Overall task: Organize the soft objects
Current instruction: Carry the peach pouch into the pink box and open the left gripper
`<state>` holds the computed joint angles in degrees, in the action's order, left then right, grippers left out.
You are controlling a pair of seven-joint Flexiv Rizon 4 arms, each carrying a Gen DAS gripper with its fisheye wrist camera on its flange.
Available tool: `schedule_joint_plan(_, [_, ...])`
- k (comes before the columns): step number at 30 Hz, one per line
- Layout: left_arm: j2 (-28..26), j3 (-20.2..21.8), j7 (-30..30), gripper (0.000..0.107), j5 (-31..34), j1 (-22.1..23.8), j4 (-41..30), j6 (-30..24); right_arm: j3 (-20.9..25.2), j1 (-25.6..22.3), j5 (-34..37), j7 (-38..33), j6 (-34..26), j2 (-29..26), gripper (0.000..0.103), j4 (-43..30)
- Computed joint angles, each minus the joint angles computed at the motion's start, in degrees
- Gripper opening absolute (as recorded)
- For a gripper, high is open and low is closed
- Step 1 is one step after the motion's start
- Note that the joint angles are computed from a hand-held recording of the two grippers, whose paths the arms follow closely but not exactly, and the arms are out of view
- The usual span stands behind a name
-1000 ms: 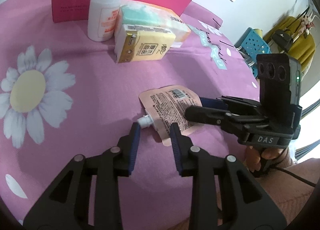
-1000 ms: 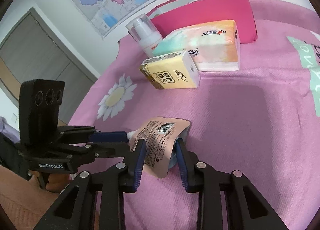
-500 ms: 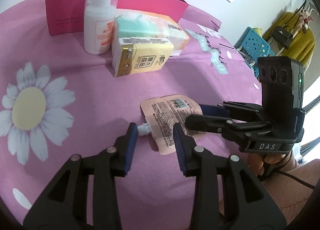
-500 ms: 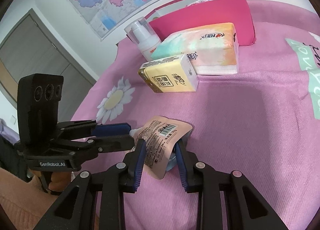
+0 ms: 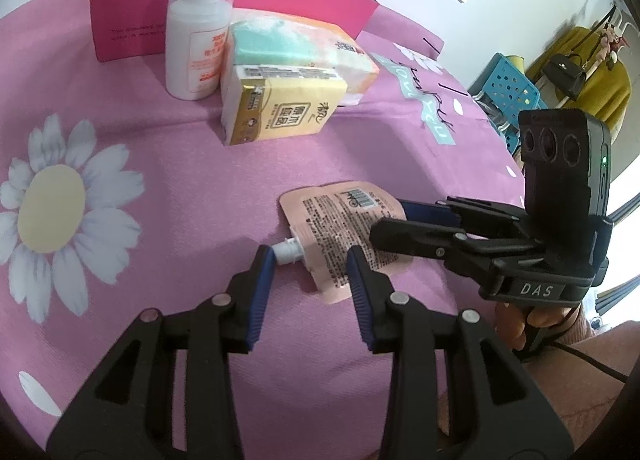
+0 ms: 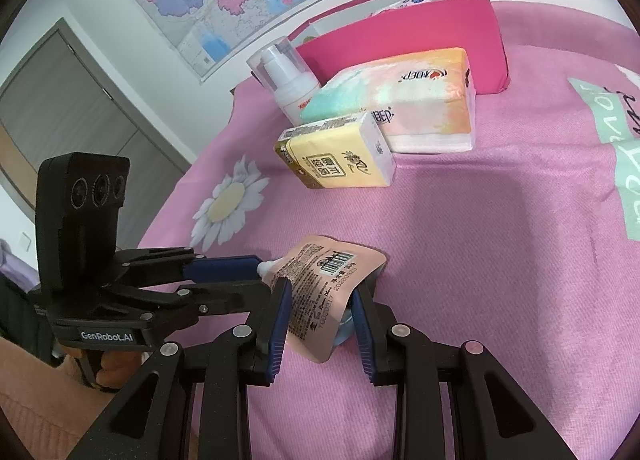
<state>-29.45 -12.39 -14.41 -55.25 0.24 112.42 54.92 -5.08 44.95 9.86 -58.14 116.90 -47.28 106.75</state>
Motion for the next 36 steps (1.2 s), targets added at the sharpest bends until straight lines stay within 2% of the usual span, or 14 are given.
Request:
schedule_joint_plan(17, [3.6, -0.5, 8.4, 0.042, -9.0, -1.1, -0.9, 1.3, -7.7, 6.8, 6.0, -6.3, 0.6, 3.3, 0.03, -0.3])
schedule_joint_plan(27, [3.1, -0.2, 10.5, 0.042, -11.6, -2.3, -6.0, 1.6, -10.6, 6.6, 7.2, -10.7, 0.0, 4.3, 0.03, -3.8])
schedule_joint_plan(36, [0.5, -1.5, 10.2, 0.042, -11.4, -2.7, -12.2, 4.8, -11.3, 4.1, 5.7, -12.2, -1.6, 3.7, 0.03, -9.3])
